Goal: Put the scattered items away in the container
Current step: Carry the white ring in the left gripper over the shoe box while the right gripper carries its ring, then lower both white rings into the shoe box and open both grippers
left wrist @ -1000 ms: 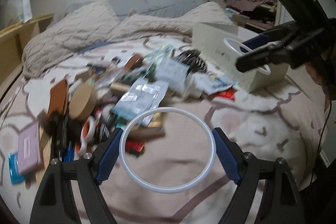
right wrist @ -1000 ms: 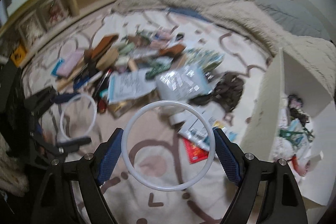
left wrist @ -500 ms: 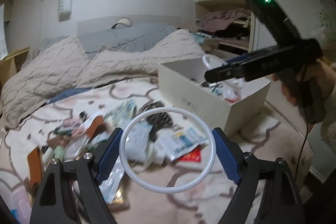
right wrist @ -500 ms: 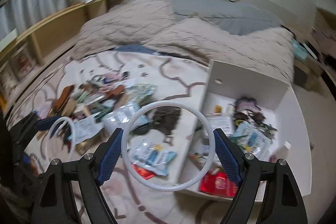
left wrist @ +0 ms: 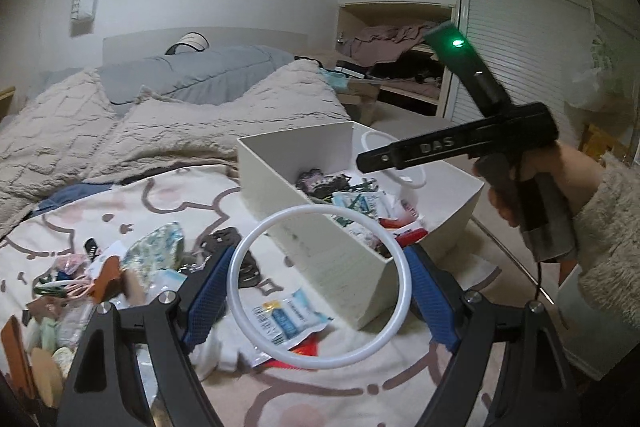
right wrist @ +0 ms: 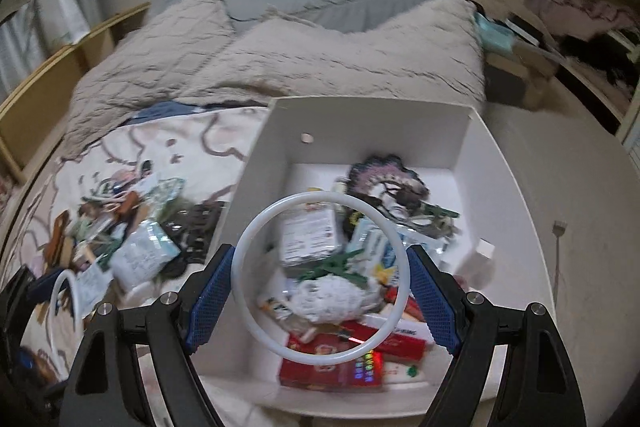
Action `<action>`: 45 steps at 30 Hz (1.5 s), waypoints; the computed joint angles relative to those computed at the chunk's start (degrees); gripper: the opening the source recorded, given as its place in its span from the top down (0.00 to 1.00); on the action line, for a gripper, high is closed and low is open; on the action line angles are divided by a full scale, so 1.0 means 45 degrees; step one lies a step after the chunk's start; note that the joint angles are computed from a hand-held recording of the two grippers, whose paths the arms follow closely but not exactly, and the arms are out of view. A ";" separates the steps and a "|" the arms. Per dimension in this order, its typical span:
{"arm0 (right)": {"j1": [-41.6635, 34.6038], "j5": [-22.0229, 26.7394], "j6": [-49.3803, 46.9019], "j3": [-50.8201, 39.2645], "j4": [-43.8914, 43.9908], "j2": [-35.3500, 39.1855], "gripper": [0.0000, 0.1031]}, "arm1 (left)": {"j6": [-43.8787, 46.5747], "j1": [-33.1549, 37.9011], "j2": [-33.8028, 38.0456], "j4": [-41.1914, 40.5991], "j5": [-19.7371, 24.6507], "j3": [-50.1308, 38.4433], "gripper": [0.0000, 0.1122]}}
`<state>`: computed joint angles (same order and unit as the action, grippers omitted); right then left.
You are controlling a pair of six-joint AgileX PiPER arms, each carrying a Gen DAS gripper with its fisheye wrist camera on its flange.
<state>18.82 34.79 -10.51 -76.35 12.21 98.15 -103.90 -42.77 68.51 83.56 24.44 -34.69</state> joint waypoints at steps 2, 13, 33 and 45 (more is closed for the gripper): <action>-0.0052 0.0331 0.0407 -0.0575 -0.0417 0.0448 0.18 | -0.0091 0.0155 0.0226 0.0157 -0.0227 -0.0178 0.24; 0.0387 0.2846 0.2000 -0.4041 -0.2400 0.3250 0.18 | 0.0126 0.0914 0.0788 0.0188 -0.0998 -0.0912 0.24; 0.0548 0.4405 0.1988 -0.5797 -0.2418 0.5169 0.14 | 0.3586 0.2238 0.2023 -0.2370 -0.1789 -0.3110 0.24; -0.0467 0.2636 0.1298 -0.3792 -0.1753 0.3647 0.04 | 0.5910 0.2417 0.3104 -0.4819 -0.2254 -0.4318 0.24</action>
